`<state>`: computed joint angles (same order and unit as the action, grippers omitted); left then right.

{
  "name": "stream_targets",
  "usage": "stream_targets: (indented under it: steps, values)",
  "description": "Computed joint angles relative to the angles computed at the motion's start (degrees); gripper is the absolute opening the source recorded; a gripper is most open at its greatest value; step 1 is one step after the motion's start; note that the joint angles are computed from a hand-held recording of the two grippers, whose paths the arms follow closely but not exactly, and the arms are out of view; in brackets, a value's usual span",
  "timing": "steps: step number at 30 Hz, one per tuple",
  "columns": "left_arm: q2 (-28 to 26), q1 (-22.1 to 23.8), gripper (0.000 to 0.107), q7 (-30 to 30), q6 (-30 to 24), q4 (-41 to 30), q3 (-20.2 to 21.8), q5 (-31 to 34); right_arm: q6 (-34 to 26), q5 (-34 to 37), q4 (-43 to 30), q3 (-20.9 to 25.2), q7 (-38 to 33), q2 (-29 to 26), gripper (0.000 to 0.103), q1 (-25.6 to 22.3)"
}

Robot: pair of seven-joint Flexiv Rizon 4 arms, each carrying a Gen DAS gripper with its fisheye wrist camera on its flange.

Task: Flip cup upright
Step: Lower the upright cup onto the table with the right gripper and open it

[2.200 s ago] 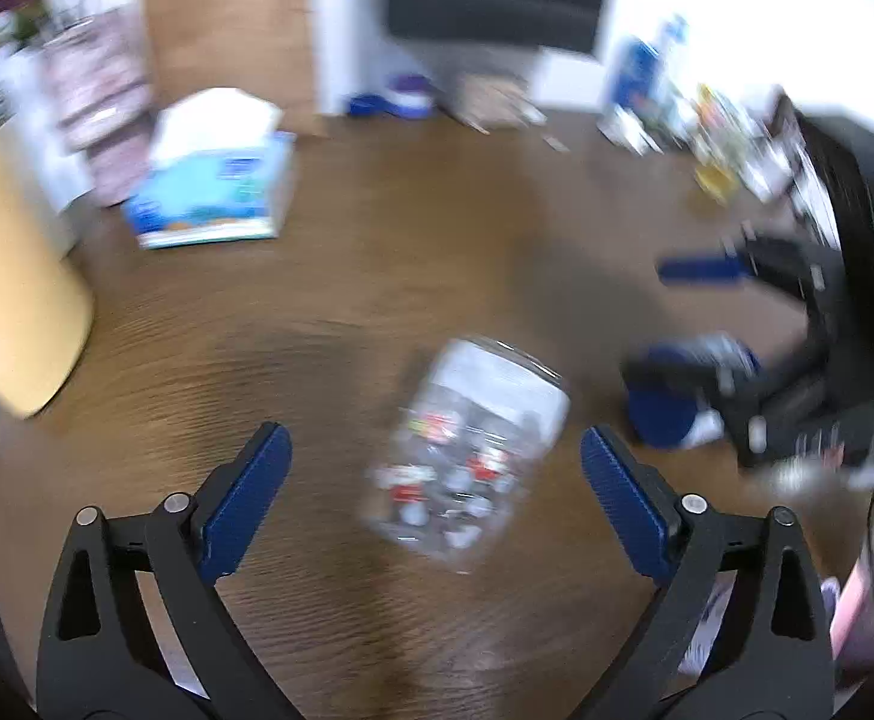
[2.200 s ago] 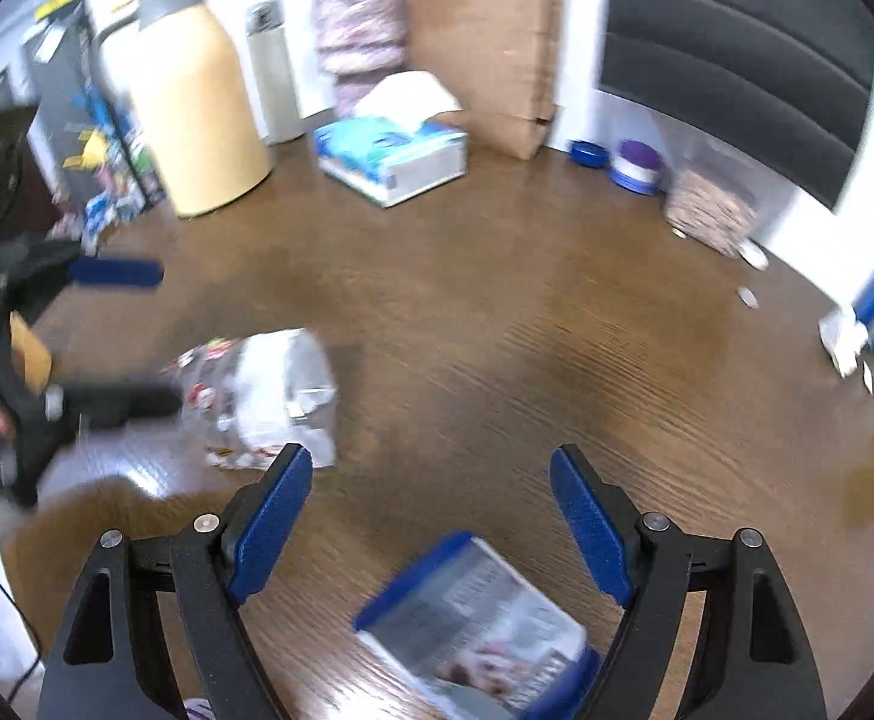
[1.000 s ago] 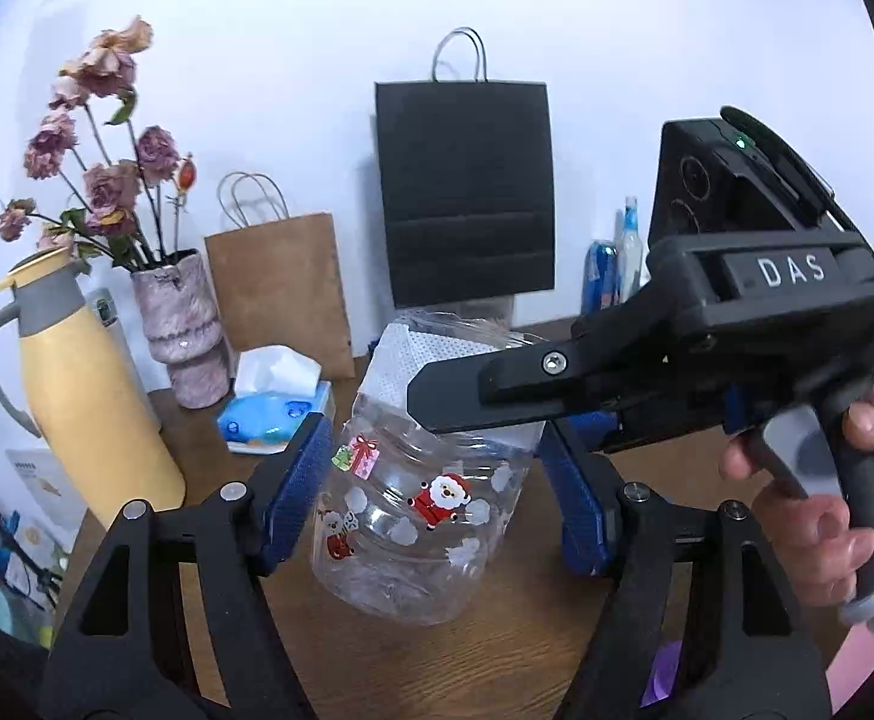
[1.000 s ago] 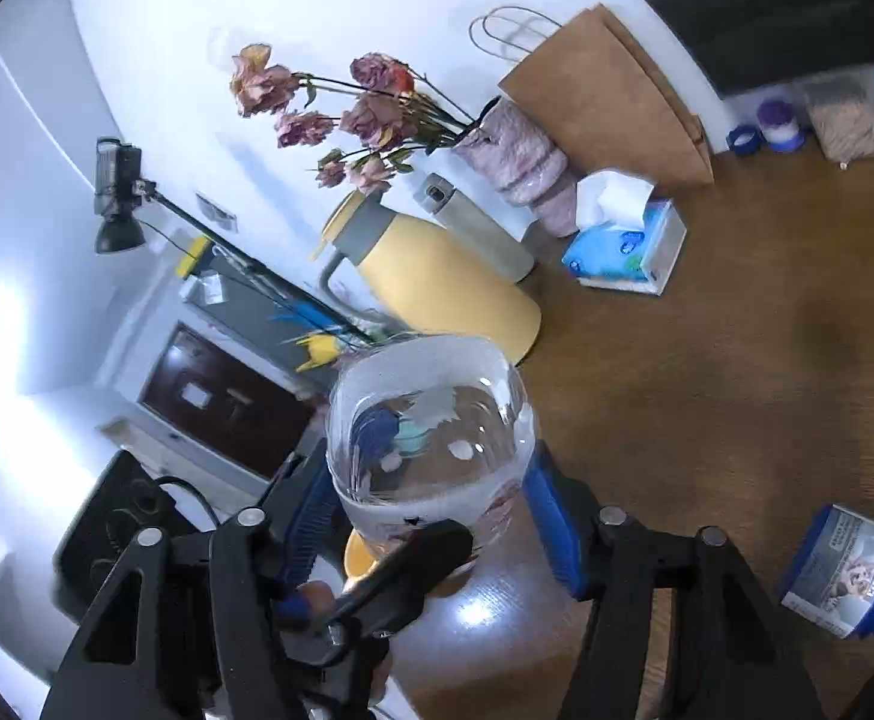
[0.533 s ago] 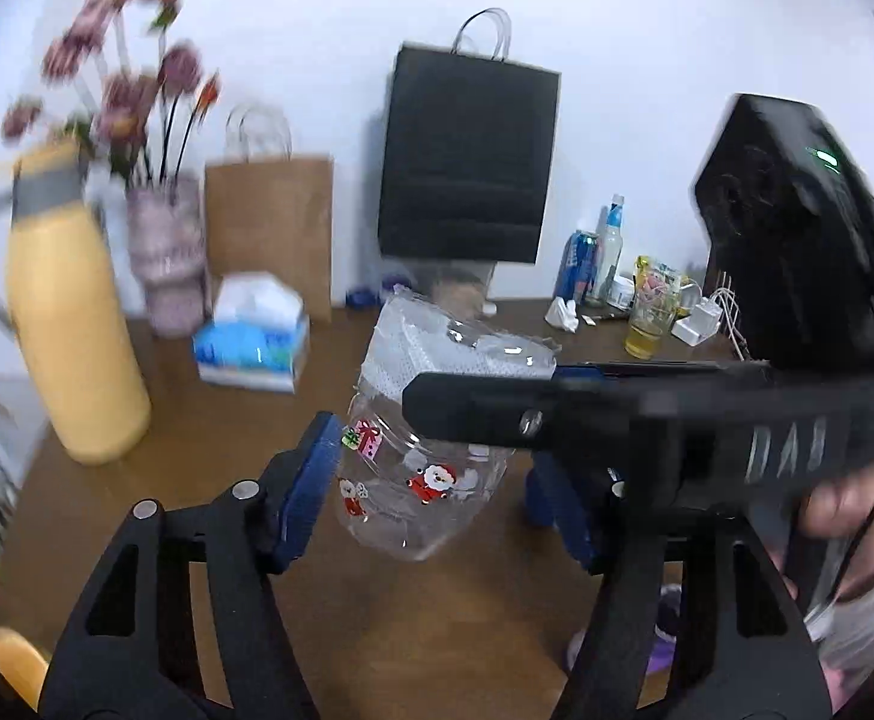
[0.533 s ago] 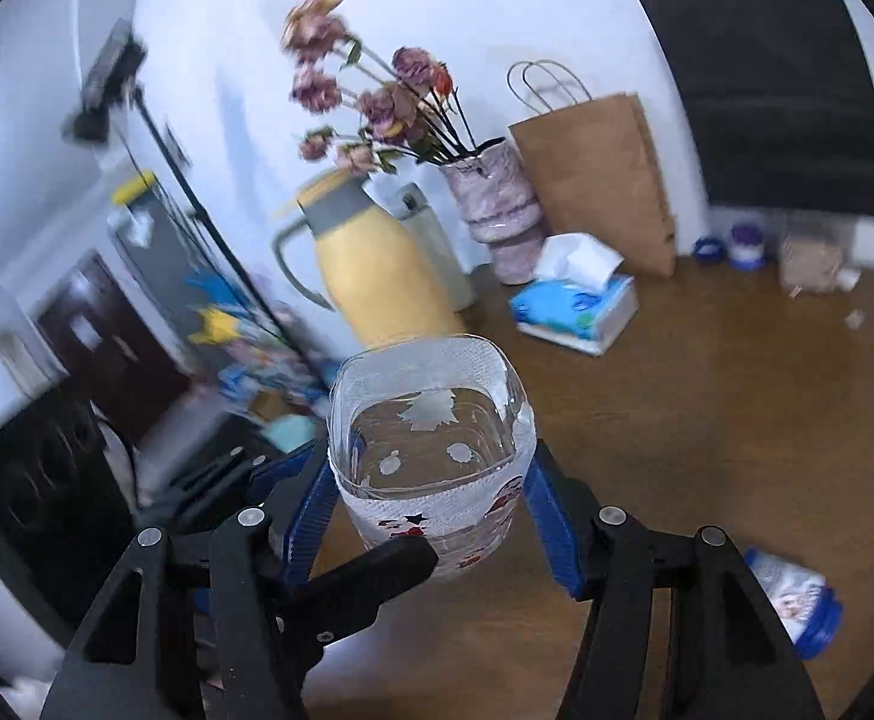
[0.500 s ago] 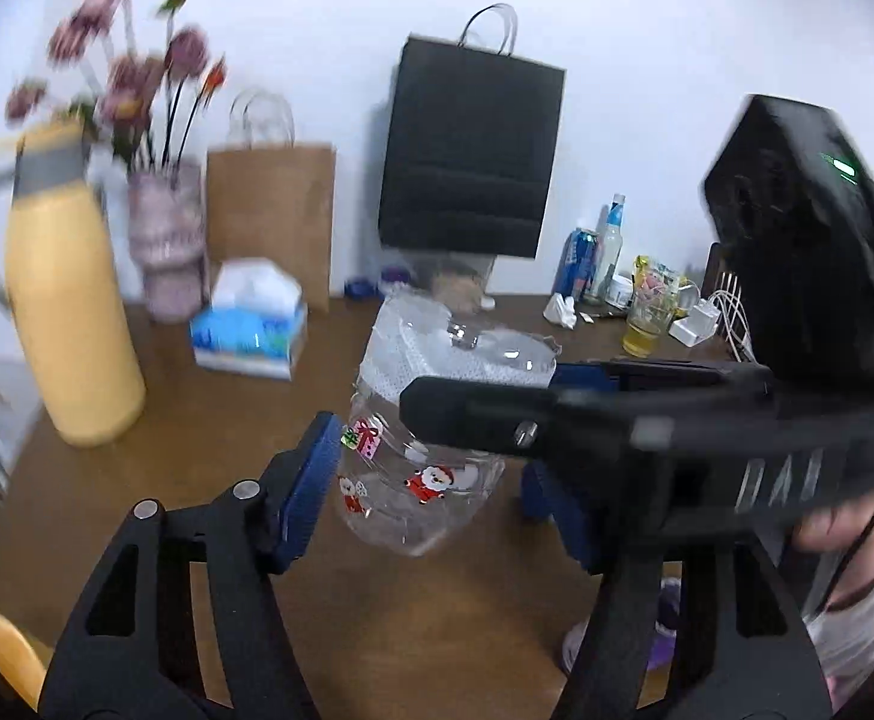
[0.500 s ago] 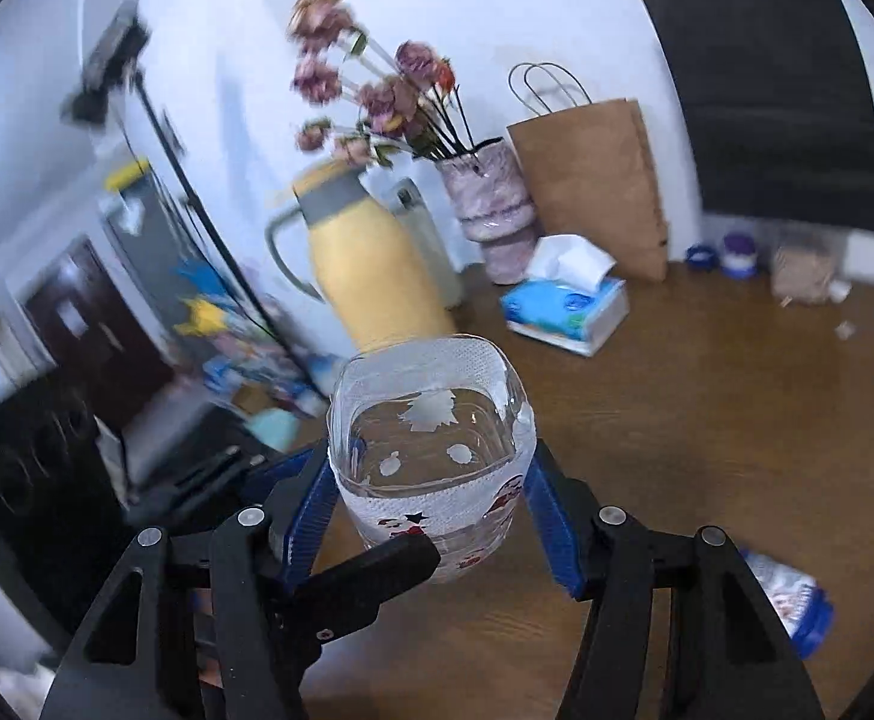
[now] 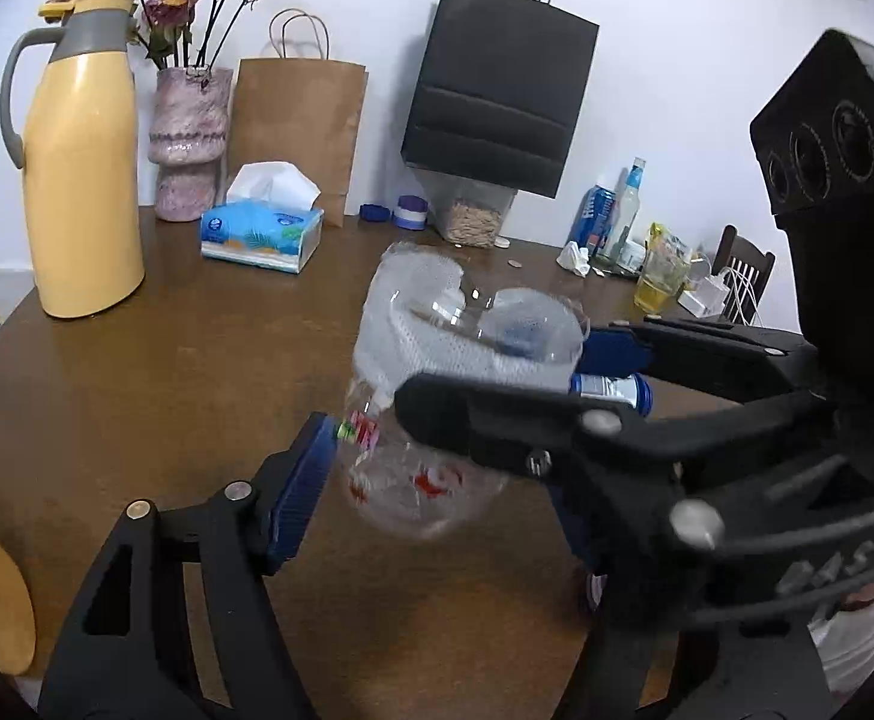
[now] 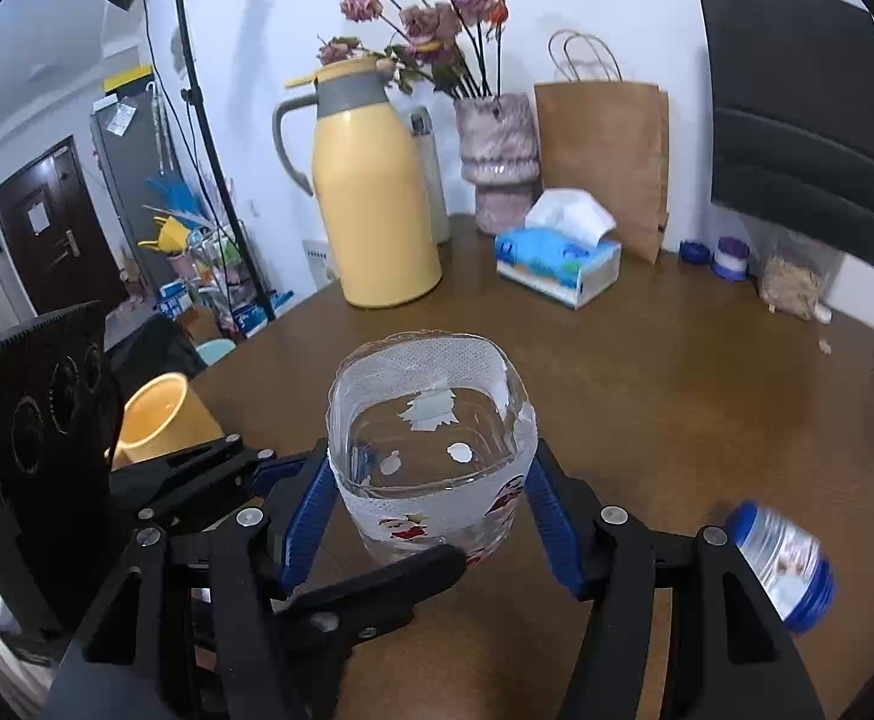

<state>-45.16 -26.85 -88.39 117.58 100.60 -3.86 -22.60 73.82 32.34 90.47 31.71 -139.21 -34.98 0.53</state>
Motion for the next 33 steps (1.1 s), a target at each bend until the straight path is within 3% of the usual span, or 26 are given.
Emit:
stream_targets:
  steps: [2,4,7,13,15,16,20,22,26,30,33]
  values:
    - [-0.1,0.2,0.066,-0.8,2.3,1.5,-0.7,1.0,3.8,1.8,3.0,1.5,-2.5,0.5,0.066,-0.5]
    - [-0.2,0.1,0.066,-0.8,1.2,2.2,-1.0,0.6,6.7,1.6,4.7,1.8,-3.1,0.0,0.066,-0.1]
    - [-1.1,0.5,0.066,-1.6,-0.1,2.5,-1.4,0.9,5.5,0.3,4.6,3.0,-1.6,-2.0,0.066,-1.4]
    - [-1.9,-2.9,0.066,-2.1,-3.6,1.4,2.0,-2.3,5.0,-0.6,3.5,6.6,-4.1,-5.7,0.067,-5.0]
    - [-1.8,-2.7,0.070,-2.1,-4.2,1.4,1.8,-2.0,7.0,-1.8,3.9,5.4,-3.5,-5.6,0.067,-3.8]
    - [-1.6,-2.6,0.078,-2.4,-4.8,1.5,1.8,-2.2,7.4,-2.7,4.1,5.2,-3.1,-5.6,0.067,-3.7]
    - [-1.4,-2.4,0.091,-3.7,-4.3,2.1,1.8,-1.8,5.4,-5.6,3.9,5.3,-1.0,-5.8,0.068,-4.4]
    - [-1.1,-5.1,0.099,-3.4,-6.5,2.0,4.8,-4.4,5.0,-6.8,4.0,4.4,0.3,-5.4,0.069,-3.6]
    - [-0.3,-7.8,0.103,-3.8,-8.2,3.0,7.6,-5.6,4.1,-10.1,4.8,2.3,1.8,-4.7,0.076,-1.6]
    - [-0.2,-9.0,0.103,-4.3,-7.1,3.9,8.9,-6.3,4.9,-9.5,5.0,5.4,0.0,-4.9,0.079,-3.8]
    - [0.4,-7.8,0.103,-5.1,-6.1,4.9,7.6,-6.1,4.7,-8.4,5.2,7.0,-0.5,-4.6,0.079,-5.4]
